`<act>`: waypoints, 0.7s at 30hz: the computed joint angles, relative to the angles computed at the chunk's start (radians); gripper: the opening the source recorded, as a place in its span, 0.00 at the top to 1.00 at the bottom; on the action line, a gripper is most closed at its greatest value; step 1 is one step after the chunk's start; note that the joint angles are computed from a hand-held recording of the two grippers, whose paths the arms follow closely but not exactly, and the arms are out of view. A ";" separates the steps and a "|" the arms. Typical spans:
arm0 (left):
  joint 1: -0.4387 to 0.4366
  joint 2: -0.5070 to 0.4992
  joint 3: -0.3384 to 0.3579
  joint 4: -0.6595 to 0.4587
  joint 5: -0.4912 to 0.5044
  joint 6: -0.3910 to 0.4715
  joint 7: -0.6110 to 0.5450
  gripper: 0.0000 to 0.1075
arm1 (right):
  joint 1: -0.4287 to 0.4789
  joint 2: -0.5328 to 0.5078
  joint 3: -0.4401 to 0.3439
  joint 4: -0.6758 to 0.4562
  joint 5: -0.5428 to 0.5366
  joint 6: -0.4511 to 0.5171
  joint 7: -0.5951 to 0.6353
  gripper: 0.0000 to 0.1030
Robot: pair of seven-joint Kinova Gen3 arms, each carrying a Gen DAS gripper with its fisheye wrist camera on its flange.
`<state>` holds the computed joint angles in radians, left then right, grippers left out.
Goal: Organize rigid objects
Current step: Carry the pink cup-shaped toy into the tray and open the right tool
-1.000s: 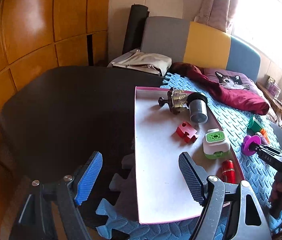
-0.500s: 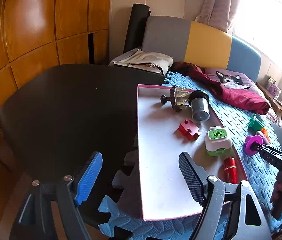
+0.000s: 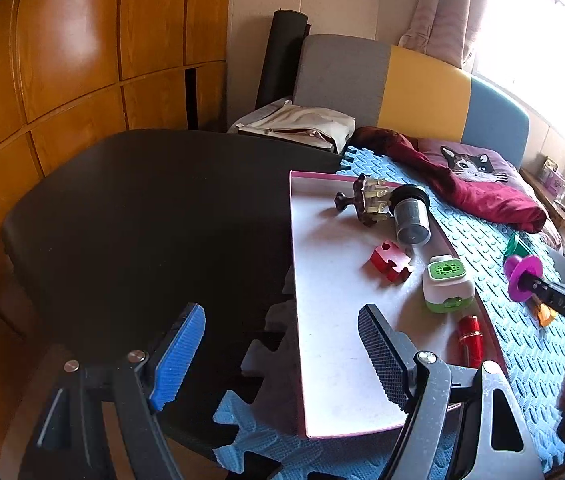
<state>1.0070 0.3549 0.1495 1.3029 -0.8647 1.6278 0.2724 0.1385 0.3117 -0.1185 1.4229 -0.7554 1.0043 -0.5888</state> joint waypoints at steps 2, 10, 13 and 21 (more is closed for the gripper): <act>-0.001 -0.002 0.000 0.005 0.003 -0.003 0.003 0.26 | 0.005 -0.014 -0.012 0.000 -0.025 0.016 0.019 0.87; -0.007 -0.007 0.005 0.016 0.012 -0.009 0.012 0.26 | -0.037 -0.048 -0.021 -0.005 -0.076 0.079 0.066 0.87; -0.013 -0.014 0.005 0.027 0.016 -0.017 0.020 0.26 | -0.064 -0.053 -0.023 -0.007 -0.079 0.102 0.075 0.87; -0.028 -0.043 0.015 0.072 0.018 -0.004 0.077 0.26 | -0.196 -0.045 -0.045 -0.048 0.000 0.114 0.045 0.87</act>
<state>0.9787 0.3121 0.1642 1.3746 -0.8469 1.6235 0.3493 -0.0573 0.2662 -0.1632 1.3752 -0.7559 1.1180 -0.5438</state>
